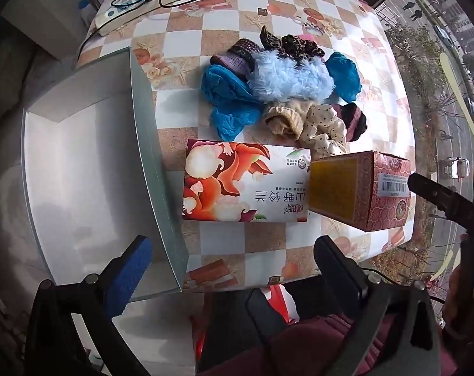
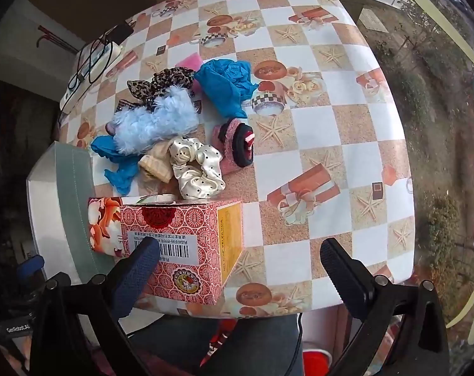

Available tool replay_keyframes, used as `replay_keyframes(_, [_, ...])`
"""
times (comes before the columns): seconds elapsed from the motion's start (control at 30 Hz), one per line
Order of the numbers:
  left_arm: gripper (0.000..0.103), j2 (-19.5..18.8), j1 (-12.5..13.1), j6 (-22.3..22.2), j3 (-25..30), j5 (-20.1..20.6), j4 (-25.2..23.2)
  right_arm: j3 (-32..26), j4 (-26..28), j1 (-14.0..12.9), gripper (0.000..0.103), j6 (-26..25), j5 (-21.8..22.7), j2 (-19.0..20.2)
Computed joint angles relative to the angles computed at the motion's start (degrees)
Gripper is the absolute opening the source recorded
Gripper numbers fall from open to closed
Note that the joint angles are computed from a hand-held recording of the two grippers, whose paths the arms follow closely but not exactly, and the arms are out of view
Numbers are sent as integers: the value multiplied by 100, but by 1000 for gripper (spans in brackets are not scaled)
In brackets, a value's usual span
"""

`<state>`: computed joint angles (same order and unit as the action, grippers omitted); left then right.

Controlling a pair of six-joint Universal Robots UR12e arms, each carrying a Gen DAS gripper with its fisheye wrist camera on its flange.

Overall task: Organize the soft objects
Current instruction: 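Move both tools toward the pile of soft items on the table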

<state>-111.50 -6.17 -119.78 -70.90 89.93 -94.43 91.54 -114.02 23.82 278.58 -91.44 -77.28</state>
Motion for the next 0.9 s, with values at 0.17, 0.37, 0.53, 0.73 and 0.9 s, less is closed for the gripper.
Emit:
replay_keyframes(0.17, [103, -120, -13, -167, 139, 41, -117, -101, 90, -52, 103, -147, 110, 87])
replay_keyframes(0.37, [103, -258, -46, -239, 316, 111, -229, -37, -59, -156, 103, -337, 308, 98])
replay_keyframes(0.53, [103, -317, -91, -333, 384, 215, -327, -69, 16, -198, 103, -454, 360, 137])
replay_keyframes(0.73, [103, -324, -117, -390, 346, 269, -340, 12, -78, -228, 103, -413, 400, 106])
replay_keyframes(0.9, [103, -404, -112, -484, 453, 234, -563, 81, -155, -204, 103, -179, 133, 31])
